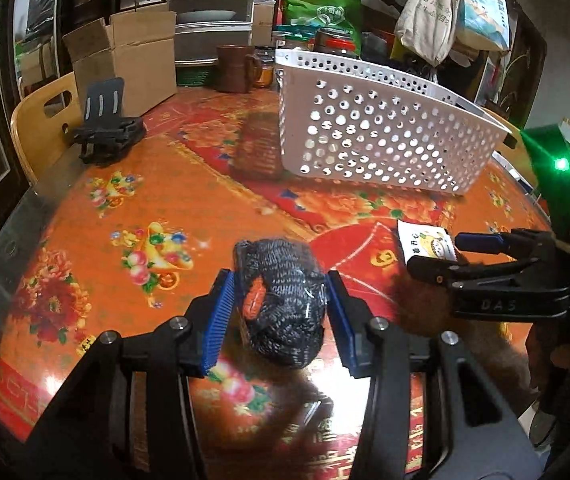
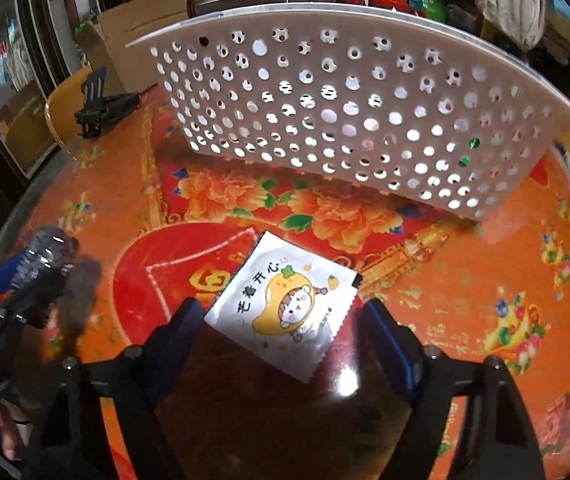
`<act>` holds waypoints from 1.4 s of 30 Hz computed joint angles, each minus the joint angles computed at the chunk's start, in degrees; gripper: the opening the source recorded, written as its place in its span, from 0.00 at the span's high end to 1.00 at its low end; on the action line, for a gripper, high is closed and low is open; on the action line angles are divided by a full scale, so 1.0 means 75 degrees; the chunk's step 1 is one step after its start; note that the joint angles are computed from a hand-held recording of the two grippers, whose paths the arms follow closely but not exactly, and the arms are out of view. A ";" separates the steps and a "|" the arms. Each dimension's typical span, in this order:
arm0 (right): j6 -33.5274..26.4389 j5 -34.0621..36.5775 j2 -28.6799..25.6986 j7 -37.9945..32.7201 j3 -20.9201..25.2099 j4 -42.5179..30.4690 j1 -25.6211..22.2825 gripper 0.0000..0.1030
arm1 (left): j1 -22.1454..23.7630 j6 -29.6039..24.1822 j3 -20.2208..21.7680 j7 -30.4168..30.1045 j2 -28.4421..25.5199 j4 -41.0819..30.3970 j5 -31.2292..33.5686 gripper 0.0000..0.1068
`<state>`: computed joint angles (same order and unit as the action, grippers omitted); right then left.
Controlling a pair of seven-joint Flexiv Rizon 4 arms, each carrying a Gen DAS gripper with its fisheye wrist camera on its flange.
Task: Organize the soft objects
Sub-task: 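Grasp the dark grey knitted glove with the left tool while the right tool grasps the cartoon packet, then carry the glove and packet over the white basket and open both tools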
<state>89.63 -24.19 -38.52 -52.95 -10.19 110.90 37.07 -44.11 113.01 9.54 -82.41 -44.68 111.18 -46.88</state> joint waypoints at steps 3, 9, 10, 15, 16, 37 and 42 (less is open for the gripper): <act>-0.0058 -0.0096 -0.0065 0.0108 -0.0333 -0.0044 0.0309 0.30 | 0.0260 0.0099 -0.0208 -0.0124 0.0044 0.0087 0.0221 0.59; -0.0037 -0.0244 -0.0166 0.0264 -0.0634 -0.0126 0.0574 0.43 | 0.0652 0.0248 -0.0539 -0.0383 0.0067 0.0202 0.0587 0.59; -0.0022 -0.0259 -0.0145 0.0239 -0.0622 -0.0102 0.0554 0.46 | 0.0684 0.0260 -0.0562 -0.0414 0.0065 0.0207 0.0626 0.59; 0.0089 -0.0260 -0.0092 0.0183 -0.0613 -0.0056 0.0497 0.76 | 0.0661 0.0259 -0.0544 -0.0488 0.0061 0.0211 0.0648 0.59; 0.0140 -0.0245 -0.0045 0.0143 -0.0606 0.0005 0.0462 0.80 | 0.0653 0.0244 -0.0532 -0.0488 0.0066 0.0215 0.0649 0.59; 0.1789 0.1517 0.0811 -0.1586 -0.0631 0.1251 0.0660 0.94 | -0.1015 -0.0723 0.1153 -0.0299 -0.0363 -0.0463 -0.0214 0.59; 0.1988 0.2038 0.1047 -0.2086 -0.0619 0.1448 0.0620 0.94 | -0.1785 -0.1279 0.2160 -0.0634 -0.0641 -0.0756 -0.0178 0.59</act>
